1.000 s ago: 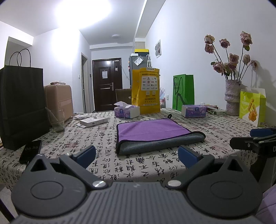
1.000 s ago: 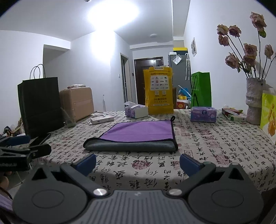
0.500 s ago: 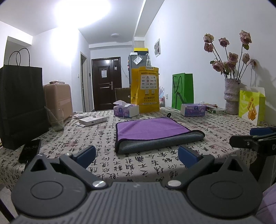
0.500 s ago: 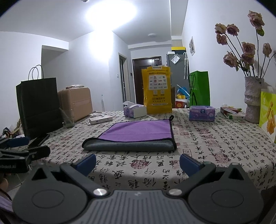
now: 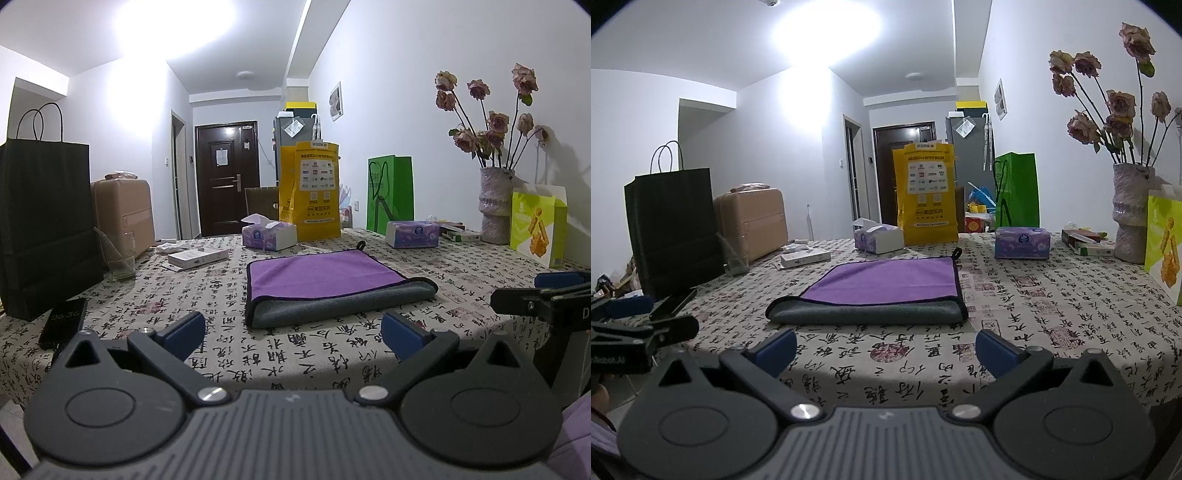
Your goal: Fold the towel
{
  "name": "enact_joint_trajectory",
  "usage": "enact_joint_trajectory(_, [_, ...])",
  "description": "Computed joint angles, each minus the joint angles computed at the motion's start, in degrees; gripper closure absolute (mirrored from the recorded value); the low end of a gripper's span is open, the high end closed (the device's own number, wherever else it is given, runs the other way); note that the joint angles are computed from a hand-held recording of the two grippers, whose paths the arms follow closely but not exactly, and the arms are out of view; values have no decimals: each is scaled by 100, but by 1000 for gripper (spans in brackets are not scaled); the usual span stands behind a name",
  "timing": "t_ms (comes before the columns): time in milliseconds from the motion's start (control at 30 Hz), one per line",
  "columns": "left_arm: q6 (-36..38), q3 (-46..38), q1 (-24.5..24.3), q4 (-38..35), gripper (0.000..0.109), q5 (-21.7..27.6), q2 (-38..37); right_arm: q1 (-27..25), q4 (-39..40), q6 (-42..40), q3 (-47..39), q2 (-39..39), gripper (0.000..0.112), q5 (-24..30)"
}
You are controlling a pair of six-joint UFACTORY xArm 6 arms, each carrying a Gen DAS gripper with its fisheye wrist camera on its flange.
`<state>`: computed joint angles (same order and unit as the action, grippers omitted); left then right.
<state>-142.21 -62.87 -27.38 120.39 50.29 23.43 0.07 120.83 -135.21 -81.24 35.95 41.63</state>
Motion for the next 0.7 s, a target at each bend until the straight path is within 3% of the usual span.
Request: enact_joint_trajectory(700, [13,-18,-12,-29,6,8,40,-4,33,15,-13,16,9,-4])
